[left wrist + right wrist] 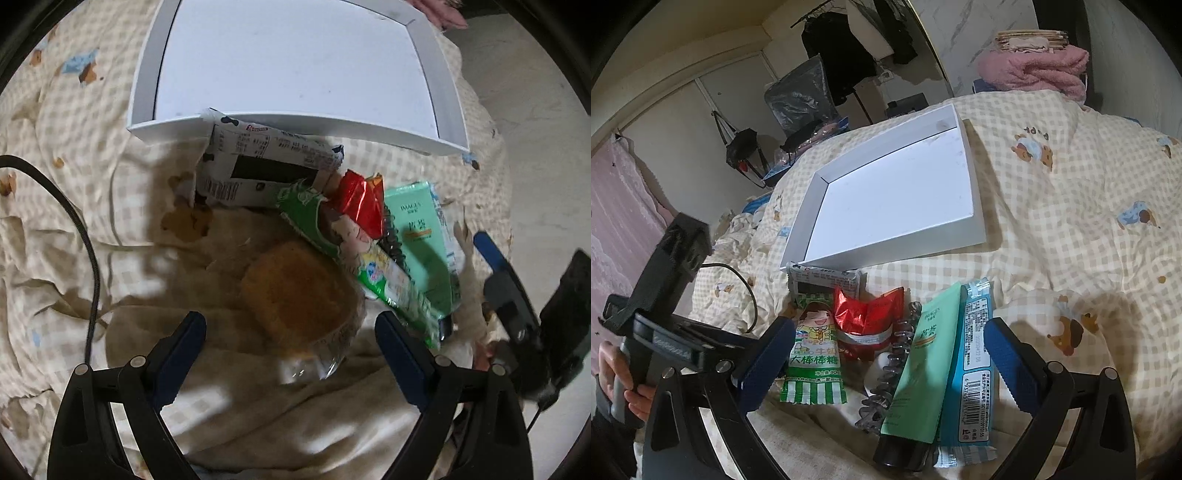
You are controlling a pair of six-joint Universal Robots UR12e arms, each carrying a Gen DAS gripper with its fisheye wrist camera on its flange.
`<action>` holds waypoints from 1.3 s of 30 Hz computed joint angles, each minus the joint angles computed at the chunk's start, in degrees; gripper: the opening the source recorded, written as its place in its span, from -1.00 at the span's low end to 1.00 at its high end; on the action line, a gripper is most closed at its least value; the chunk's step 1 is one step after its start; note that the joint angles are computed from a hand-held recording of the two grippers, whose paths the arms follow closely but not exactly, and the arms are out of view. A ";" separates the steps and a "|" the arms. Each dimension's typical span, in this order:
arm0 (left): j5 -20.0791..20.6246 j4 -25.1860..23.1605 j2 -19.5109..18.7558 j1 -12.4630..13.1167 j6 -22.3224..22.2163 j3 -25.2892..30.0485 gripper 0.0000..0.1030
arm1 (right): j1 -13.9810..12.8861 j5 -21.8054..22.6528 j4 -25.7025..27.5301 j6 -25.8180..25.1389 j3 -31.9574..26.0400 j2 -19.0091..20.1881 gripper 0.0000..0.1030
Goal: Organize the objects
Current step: 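Grasp the wrapped bread bun with the left gripper and lift it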
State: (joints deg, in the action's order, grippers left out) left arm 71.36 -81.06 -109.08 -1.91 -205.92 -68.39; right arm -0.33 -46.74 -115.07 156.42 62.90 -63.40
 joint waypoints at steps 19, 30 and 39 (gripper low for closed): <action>-0.28 1.62 1.24 -0.63 -3.45 -2.26 0.14 | -0.11 0.41 0.53 -0.15 -0.14 0.12 1.00; 3.58 14.22 7.27 1.68 0.30 -7.93 0.13 | -0.08 0.19 0.50 0.17 -0.03 0.01 1.00; 9.56 30.06 7.28 0.64 1.40 -13.46 0.13 | -0.12 0.44 0.64 0.38 0.05 0.12 1.00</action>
State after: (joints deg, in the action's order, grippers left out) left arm 80.92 -51.00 -101.79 -1.26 -204.52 -81.86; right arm -0.45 -46.30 -114.44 156.80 62.96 -63.28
